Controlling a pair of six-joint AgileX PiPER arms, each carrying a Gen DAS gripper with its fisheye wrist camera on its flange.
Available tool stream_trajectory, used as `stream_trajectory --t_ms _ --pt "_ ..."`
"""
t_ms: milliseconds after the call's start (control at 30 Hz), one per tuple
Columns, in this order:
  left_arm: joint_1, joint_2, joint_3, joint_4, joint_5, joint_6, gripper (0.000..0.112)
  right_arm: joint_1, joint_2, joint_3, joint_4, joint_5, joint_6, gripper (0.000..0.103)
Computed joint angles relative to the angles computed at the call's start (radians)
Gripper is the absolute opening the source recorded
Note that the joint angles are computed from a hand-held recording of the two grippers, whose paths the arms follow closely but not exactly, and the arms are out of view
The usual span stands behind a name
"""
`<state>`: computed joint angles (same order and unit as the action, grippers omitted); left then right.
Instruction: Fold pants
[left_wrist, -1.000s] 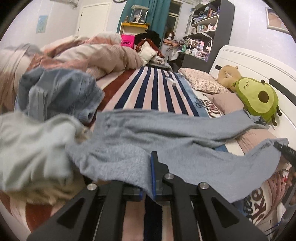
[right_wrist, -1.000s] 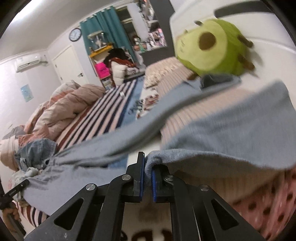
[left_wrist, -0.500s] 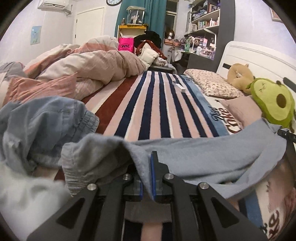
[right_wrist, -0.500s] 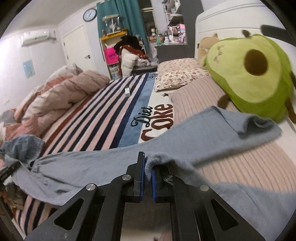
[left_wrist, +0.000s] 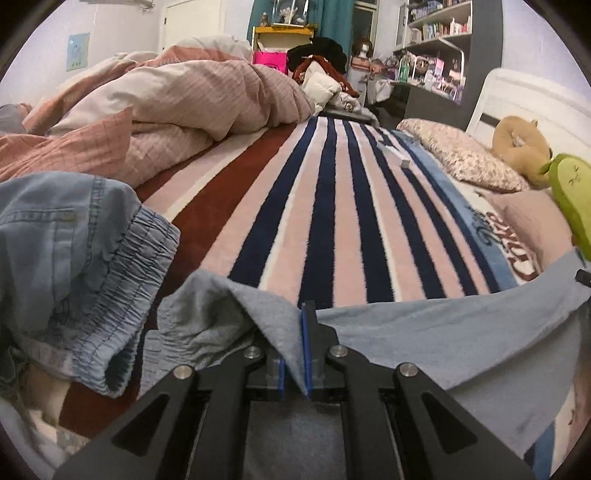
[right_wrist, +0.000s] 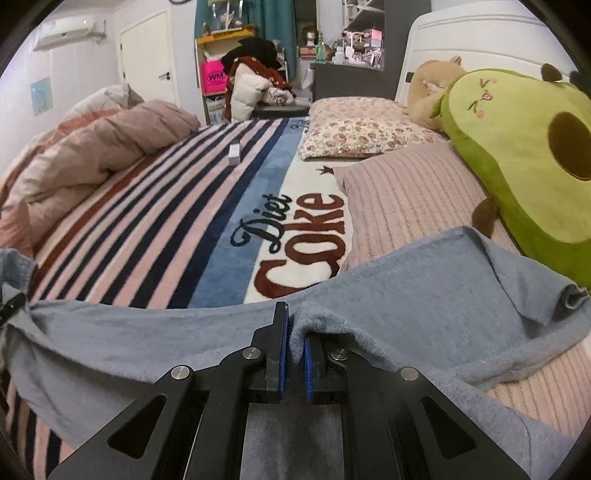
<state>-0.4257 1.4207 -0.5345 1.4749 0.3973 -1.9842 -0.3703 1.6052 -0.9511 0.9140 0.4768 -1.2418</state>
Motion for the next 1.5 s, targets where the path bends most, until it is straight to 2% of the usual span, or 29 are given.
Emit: stream_trajectory --t_ms 67,100,133,167,233,300,367,433,500,567,600,700,767,833,867,933,1033,1133,1200,1267,1400,1467,1500 --pt "-0.003 -0.005 0.004 -0.029 0.023 0.031 0.024 0.037 0.023 -0.019 -0.121 -0.033 0.109 0.009" --pt "-0.017 -0.033 0.022 -0.028 0.054 0.016 0.056 0.047 0.027 -0.026 -0.167 -0.030 0.144 0.015" --pt "-0.029 -0.059 0.040 -0.019 0.081 -0.006 0.084 0.048 0.026 -0.029 -0.179 -0.010 0.147 0.030" --pt "-0.033 -0.121 0.073 -0.002 0.093 -0.023 0.086 0.043 0.017 -0.027 -0.172 0.010 0.139 0.043" --pt "0.005 -0.234 0.111 -0.023 0.047 0.021 0.086 0.037 -0.017 -0.011 -0.158 0.048 0.123 0.057" --pt "0.017 -0.313 0.117 -0.102 0.064 0.102 0.086 0.038 -0.072 0.015 -0.145 0.095 0.095 0.059" --pt "0.011 -0.364 0.086 -0.217 0.103 0.244 0.086 0.068 -0.154 0.055 -0.149 0.100 0.072 0.062" --pt "0.004 -0.380 0.037 -0.317 0.125 0.373 0.086 0.113 -0.231 0.086 -0.142 0.081 0.077 0.070" --pt "-0.050 -0.376 -0.046 -0.414 0.199 0.510 0.087 0.141 -0.257 0.082 -0.104 0.137 0.052 0.071" --pt "-0.100 -0.341 -0.118 -0.421 0.271 0.555 0.088 0.206 -0.266 0.079 -0.073 0.191 0.037 0.071" --pt "-0.094 -0.322 -0.140 -0.444 0.266 0.581 0.088 0.240 -0.271 0.085 -0.065 0.191 0.034 0.071" --pt "-0.049 -0.274 -0.165 -0.468 0.184 0.542 0.088 0.352 -0.272 0.128 -0.005 0.178 -0.004 0.071" --pt "-0.035 -0.240 -0.139 -0.383 0.100 0.412 0.088 0.372 -0.260 0.162 0.072 0.180 -0.058 0.071" --pt "-0.011 -0.185 -0.104 -0.253 -0.012 0.285 0.088 0.372 -0.255 0.185 0.066 0.155 -0.047 0.071" --pt "-0.003 -0.136 -0.110 -0.240 -0.038 0.281 0.088 0.361 -0.262 0.204 0.040 0.128 -0.030 0.071" --pt "-0.004 -0.090 -0.131 -0.292 -0.023 0.310 0.088 0.318 -0.277 0.242 -0.009 0.066 0.001 0.071" --pt "0.012 -0.111 -0.112 -0.213 -0.102 0.222 0.088 0.182 -0.321 0.316 -0.063 0.000 0.035 0.071" --pt "-0.037 -0.129 -0.118 -0.235 -0.044 0.253 0.088 -0.002 -0.397 0.377 -0.130 -0.043 0.018 0.071" --pt "-0.036 -0.145 -0.113 -0.237 -0.054 0.249 0.088 -0.099 -0.428 0.383 -0.234 -0.033 0.061 0.071" --pt "-0.043 -0.157 -0.111 -0.221 -0.054 0.233 0.088 -0.208 -0.460 0.391 -0.291 -0.008 0.029 0.071" --pt "-0.059 -0.140 -0.121 -0.227 -0.060 0.259 0.088 -0.278 -0.520 0.447 -0.490 -0.073 0.097 0.071" --pt "-0.058 -0.129 -0.127 -0.235 -0.072 0.268 0.088 -0.310 -0.516 0.470 -0.525 -0.099 0.098 0.071" --pt "-0.061 -0.124 -0.130 -0.237 -0.071 0.272 0.088 -0.294 -0.532 0.494 -0.578 -0.144 0.139 0.071"
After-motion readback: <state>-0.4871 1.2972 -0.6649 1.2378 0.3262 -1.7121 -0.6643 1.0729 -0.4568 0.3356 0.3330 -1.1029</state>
